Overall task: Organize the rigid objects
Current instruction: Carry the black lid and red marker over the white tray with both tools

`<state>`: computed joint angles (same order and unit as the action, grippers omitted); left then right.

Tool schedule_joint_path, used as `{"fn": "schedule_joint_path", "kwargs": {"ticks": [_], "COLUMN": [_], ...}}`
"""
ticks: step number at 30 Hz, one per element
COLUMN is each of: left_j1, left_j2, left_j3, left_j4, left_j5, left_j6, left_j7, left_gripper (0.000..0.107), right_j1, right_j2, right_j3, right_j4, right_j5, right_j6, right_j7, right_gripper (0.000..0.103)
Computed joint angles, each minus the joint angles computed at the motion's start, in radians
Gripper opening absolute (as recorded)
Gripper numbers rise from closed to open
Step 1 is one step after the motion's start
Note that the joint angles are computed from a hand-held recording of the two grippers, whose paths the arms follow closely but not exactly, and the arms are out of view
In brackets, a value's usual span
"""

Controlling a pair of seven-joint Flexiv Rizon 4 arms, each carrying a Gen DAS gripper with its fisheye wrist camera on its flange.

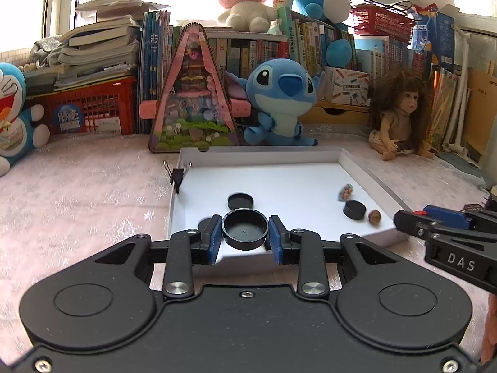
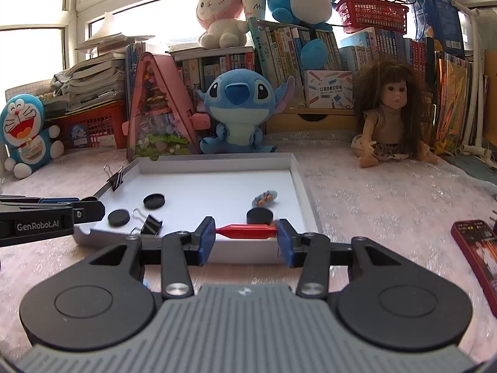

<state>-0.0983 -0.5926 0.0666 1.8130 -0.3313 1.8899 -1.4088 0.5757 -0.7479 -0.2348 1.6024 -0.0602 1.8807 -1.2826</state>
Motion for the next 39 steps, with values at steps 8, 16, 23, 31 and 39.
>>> {"fn": "schedule_joint_path", "kwargs": {"ticks": [8, 16, 23, 31, 39], "left_j1": [-0.120, -0.176, -0.116, -0.072, -0.037], "left_j2": [-0.073, -0.158, -0.212, -0.266, -0.289], "left_j3": [0.167, 0.312, 0.296, 0.286, 0.248], "left_j4": [-0.152, -0.325, -0.475, -0.607, -0.661], "left_j5": [-0.078, -0.031, 0.016, 0.097, 0.196], "left_j6": [-0.134, -0.312, -0.472, -0.607, -0.656], "left_j7": [-0.012, -0.113, -0.185, -0.276, -0.346], "left_gripper": [0.030, 0.030, 0.030, 0.030, 0.030], "right_j1": [-0.056, -0.132, -0.206, -0.264, -0.259], "right_j2": [-0.045, -0.094, -0.153, -0.235, -0.285], "right_j3": [0.037, 0.112, 0.208, 0.344, 0.389], "right_j4": [-0.108, -0.224, -0.353, -0.505, -0.590], "right_j5": [-0.054, -0.141, -0.223, -0.263, -0.237], "right_j6": [-0.047, -0.107, -0.189, -0.324, -0.404], "right_j7": [0.023, 0.053, 0.060, 0.004, -0.079], "right_gripper": [0.049, 0.049, 0.049, 0.049, 0.049]}}
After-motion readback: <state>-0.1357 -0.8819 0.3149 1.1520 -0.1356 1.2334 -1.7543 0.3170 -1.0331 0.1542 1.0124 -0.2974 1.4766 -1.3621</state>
